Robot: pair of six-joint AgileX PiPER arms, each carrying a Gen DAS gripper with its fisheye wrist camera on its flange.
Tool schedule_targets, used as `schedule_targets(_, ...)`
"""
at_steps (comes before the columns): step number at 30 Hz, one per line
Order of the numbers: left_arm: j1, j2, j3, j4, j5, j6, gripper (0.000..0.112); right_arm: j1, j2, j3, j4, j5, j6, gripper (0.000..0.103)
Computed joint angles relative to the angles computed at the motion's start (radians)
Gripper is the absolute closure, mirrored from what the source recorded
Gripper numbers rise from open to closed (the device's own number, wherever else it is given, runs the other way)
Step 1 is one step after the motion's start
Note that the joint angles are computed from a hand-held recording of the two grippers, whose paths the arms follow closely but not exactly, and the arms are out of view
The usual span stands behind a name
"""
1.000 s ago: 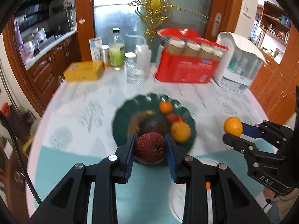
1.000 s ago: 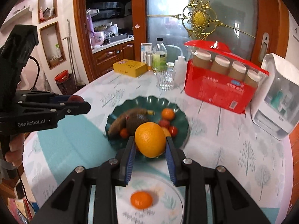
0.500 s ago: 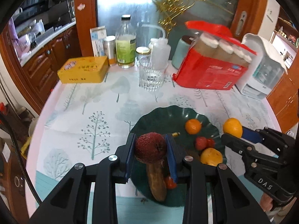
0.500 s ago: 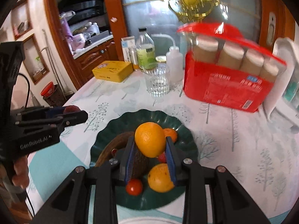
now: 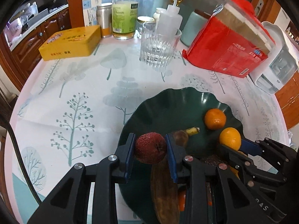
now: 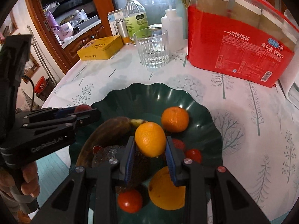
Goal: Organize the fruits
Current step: 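Carry lychee and yellow orange to the green plate and open both tools, then withdraw both tools toward the large mandarin on the white plate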
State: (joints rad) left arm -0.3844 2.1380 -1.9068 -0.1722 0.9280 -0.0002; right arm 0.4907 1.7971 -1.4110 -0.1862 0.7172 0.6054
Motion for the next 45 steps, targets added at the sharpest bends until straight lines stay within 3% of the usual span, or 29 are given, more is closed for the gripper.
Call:
schedule_targets(2, -0.003, 0.015, -0.01, 0.0, 0.001, 0.0, 0.08, -0.002, -0.001, 0.003, 0.006, -0.005, -0.009, 0.071)
schedule_targets(8, -0.02, -0.002, 0.021, 0.039, -0.031, -0.021, 0.054, -0.002, -0.013, 0.018, -0.002, -0.014, -0.009, 0.07)
schedule_targets(25, -0.041, -0.167, 0.153, 0.09, -0.062, -0.049, 0.046, 0.017, -0.072, 0.039, -0.044, 0.018, 0.034, 0.07)
schedule_targets(33, -0.059, -0.291, 0.266, 0.122, -0.079, -0.083, 0.038, 0.055, -0.131, 0.039, -0.097, 0.078, 0.085, 0.07)
schedule_targets(40, -0.089, -0.416, 0.331, 0.146, -0.046, -0.132, 0.03, 0.107, -0.238, 0.071, -0.153, 0.152, 0.127, 0.07)
schedule_targets(45, -0.134, -0.518, 0.363, 0.179, -0.016, -0.184, 0.025, 0.162, -0.35, 0.114, -0.193, 0.221, 0.157, 0.062)
